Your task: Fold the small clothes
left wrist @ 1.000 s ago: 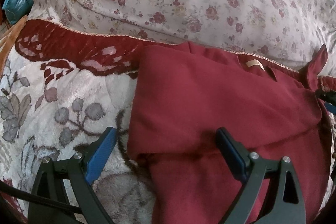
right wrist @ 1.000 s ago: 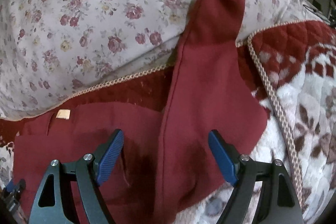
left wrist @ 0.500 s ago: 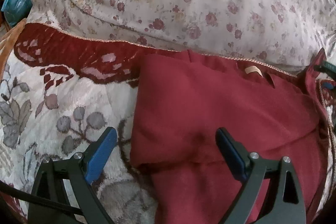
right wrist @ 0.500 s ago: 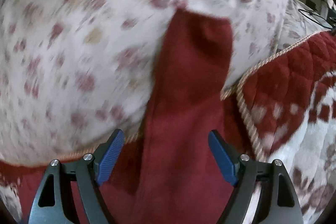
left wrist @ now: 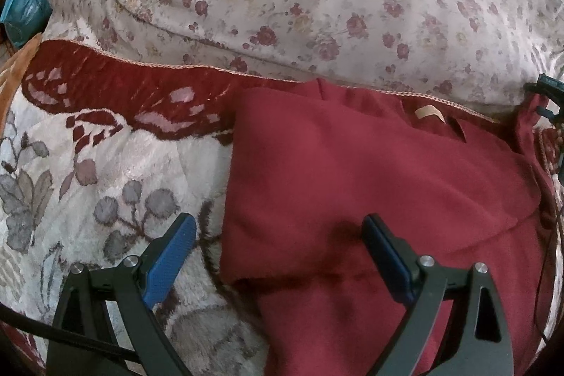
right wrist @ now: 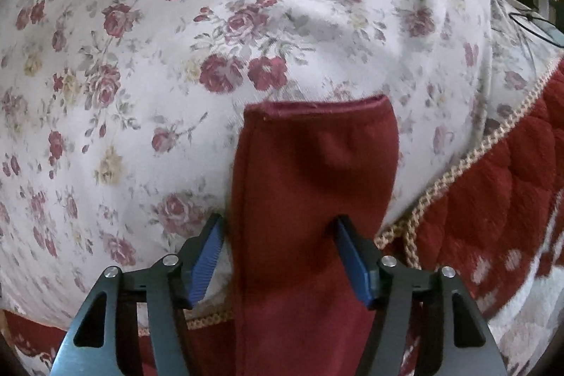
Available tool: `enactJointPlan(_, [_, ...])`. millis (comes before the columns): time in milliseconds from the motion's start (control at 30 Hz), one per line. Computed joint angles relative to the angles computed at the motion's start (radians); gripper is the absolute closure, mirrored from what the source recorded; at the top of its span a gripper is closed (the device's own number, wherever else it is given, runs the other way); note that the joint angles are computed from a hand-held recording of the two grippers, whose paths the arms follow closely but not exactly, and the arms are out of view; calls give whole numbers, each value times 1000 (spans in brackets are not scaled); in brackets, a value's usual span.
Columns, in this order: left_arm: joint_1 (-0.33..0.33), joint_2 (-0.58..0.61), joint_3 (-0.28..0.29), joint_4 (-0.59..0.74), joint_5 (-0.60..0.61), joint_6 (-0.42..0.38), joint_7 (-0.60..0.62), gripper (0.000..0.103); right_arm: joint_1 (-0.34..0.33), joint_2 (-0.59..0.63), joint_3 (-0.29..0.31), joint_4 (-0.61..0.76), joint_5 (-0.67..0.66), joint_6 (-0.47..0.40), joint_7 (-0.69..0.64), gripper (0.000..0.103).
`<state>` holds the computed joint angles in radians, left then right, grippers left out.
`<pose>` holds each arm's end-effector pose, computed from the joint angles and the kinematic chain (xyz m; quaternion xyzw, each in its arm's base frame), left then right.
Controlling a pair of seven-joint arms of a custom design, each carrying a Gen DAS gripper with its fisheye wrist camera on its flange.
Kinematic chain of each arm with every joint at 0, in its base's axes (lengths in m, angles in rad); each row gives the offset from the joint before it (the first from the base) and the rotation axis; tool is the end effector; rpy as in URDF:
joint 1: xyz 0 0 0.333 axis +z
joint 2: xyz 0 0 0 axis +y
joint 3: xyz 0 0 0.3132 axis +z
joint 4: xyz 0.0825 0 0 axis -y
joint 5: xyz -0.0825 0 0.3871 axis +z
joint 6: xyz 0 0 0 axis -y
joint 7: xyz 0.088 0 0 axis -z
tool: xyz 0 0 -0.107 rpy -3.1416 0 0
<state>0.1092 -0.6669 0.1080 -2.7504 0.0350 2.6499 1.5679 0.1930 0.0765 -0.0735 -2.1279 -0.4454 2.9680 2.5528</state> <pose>0.3722 0.0814 0.4677 -0.7405 0.6114 -0.1924 0.2021 0.5927 0.1016 0.4544 -0.4908 0.7831 -0.2001 0.3254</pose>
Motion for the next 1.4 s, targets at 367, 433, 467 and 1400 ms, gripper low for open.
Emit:
enactJointPlan(367, [14,4,-11,-2,18,15,-13,9,-30,-11,24,-9,203,13,-262,92])
enactJointPlan(433, [20,6,-14,0,24,18,-20,9,-27,-68,37,-64,250,35,-305,92])
enactJointPlan(467, [21,5,-13,1,24,19,-22,9,-30,-83,50,-79,349,49,-407,92])
enactJointPlan(1400, [-17,-45,136,35,-157,38,2,9,384,-93,253,-29,1080,-269,-1346,92])
